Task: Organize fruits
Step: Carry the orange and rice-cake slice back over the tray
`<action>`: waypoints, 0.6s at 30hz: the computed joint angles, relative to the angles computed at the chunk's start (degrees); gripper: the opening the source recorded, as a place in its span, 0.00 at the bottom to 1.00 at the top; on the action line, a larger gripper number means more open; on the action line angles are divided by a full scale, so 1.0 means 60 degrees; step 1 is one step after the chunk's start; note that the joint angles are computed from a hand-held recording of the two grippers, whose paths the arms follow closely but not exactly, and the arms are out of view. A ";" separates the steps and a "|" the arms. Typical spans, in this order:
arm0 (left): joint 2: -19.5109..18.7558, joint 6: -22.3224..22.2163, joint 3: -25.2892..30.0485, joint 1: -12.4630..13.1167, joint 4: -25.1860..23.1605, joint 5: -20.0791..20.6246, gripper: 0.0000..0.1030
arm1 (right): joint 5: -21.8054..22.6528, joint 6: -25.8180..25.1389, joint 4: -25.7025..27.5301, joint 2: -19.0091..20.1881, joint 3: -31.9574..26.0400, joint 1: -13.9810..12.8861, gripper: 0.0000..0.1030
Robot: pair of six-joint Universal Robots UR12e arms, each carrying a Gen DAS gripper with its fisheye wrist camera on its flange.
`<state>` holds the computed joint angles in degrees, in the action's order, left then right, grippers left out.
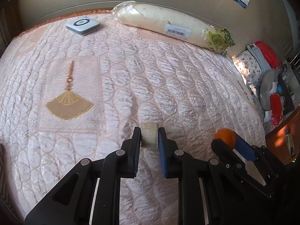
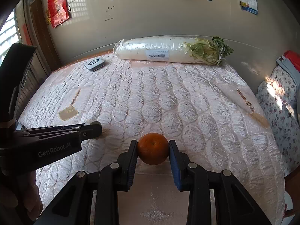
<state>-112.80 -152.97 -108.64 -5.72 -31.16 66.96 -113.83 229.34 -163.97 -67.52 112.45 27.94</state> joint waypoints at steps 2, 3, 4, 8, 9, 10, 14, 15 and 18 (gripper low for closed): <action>0.0116 -0.0052 -0.0148 0.0116 0.0204 0.0049 0.17 | -0.0036 0.0032 -0.0018 0.0002 -0.0037 0.0078 0.31; 0.0169 -0.0068 -0.0212 0.0176 0.0278 0.0060 0.17 | -0.0035 0.0035 -0.0048 0.0006 -0.0054 0.0114 0.31; 0.0240 -0.0079 -0.0300 0.0254 0.0375 0.0072 0.17 | -0.0038 0.0036 -0.0089 0.0016 -0.0074 0.0164 0.31; 0.0541 -0.0015 -0.0675 0.0619 0.0666 0.0004 0.17 | 0.0019 -0.0049 -0.0278 0.0123 -0.0236 0.0403 0.31; 0.0614 0.0024 -0.0781 0.0710 0.0772 0.0014 0.17 | 0.0059 -0.0098 -0.0342 0.0164 -0.0290 0.0470 0.31; 0.0696 0.0051 -0.0904 0.0824 0.0872 0.0027 0.17 | 0.0090 -0.0136 -0.0370 0.0207 -0.0355 0.0532 0.31; 0.0965 0.0180 -0.1362 0.1238 0.1370 0.0114 0.17 | 0.0233 -0.0337 -0.0492 0.0407 -0.0653 0.0797 0.31; 0.1031 0.0248 -0.1482 0.1367 0.1508 0.0112 0.17 | 0.0260 -0.0404 -0.0506 0.0470 -0.0746 0.0864 0.31; 0.1144 0.0213 -0.1694 0.1670 0.1771 0.0138 0.17 | 0.0410 -0.0712 -0.0488 0.0677 -0.1065 0.1040 0.31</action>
